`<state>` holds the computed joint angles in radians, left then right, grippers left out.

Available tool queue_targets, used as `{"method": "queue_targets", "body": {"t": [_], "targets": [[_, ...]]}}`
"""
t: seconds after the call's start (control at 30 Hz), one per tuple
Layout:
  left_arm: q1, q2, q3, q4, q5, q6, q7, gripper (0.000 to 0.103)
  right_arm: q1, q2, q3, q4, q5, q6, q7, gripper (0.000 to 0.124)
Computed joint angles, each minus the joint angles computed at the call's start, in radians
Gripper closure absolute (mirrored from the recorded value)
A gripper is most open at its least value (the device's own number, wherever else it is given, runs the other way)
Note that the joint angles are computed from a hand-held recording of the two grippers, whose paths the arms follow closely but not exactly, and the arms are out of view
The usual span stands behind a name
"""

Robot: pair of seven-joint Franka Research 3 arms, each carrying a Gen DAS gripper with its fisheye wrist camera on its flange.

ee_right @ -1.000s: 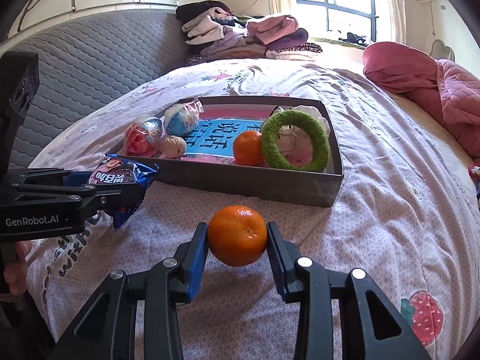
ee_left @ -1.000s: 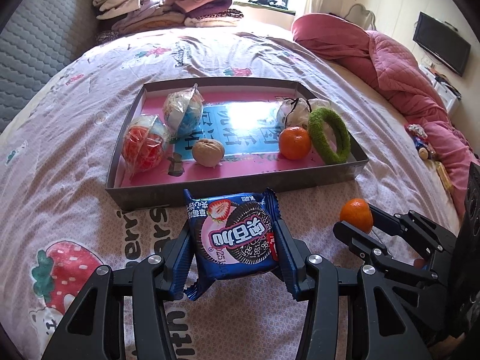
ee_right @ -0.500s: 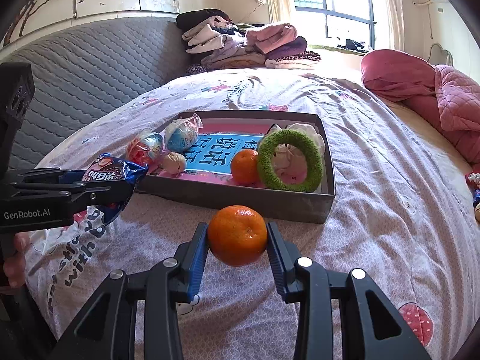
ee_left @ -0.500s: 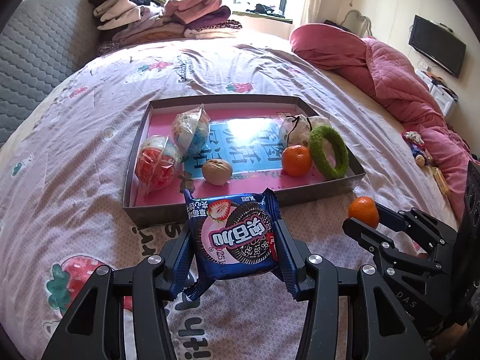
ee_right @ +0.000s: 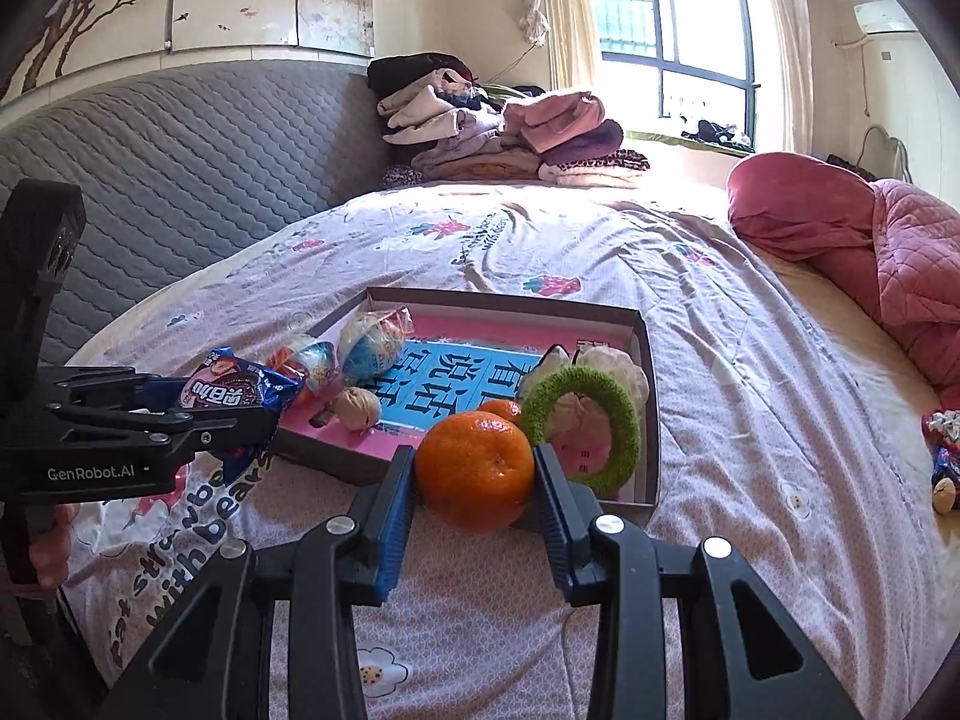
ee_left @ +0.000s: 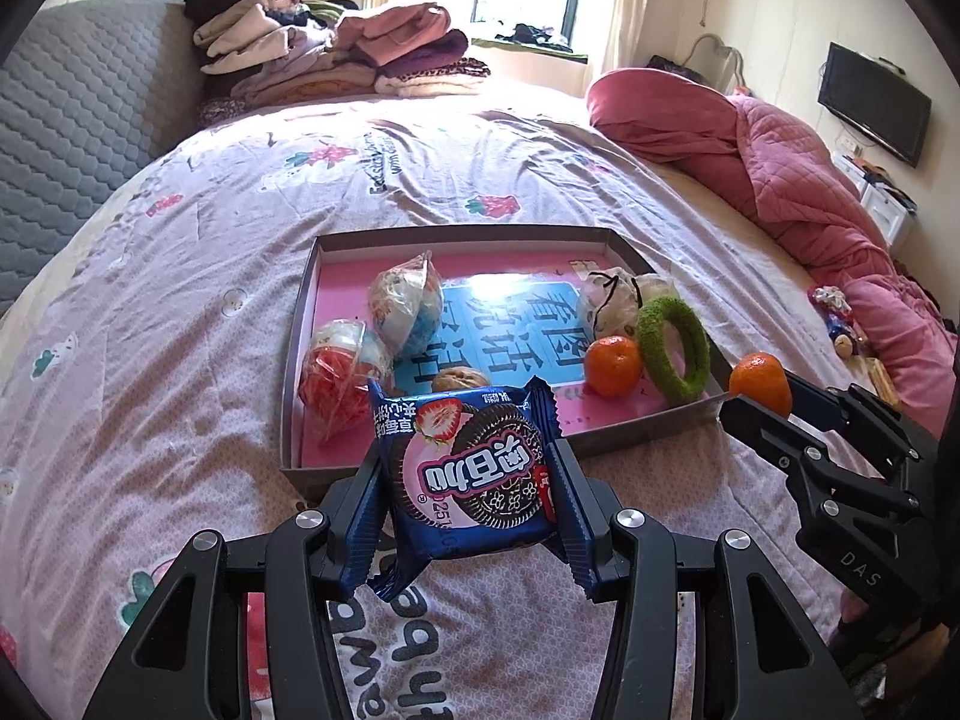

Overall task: Organize objects
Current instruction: 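Lift and carry the packet with the left tool while the right tool carries the orange over the tray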

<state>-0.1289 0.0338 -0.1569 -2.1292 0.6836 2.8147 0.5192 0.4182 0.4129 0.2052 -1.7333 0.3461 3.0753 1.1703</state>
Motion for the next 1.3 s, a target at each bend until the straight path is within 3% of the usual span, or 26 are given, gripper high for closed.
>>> {"method": "queue_targets", "body": {"t": [0.67, 1.3], "targets": [[0.033, 0.039, 0.039, 0.103, 0.119, 0.002, -0.041, 0.051, 0.017, 0.08, -0.023, 0.156, -0.034, 0.031, 0.007, 0.085], [0.027, 0.107, 0.074, 0.134, 0.218, 0.071, -0.15, 0.051, 0.042, 0.144, -0.07, 0.24, -0.071, 0.033, 0.047, 0.085]]}}
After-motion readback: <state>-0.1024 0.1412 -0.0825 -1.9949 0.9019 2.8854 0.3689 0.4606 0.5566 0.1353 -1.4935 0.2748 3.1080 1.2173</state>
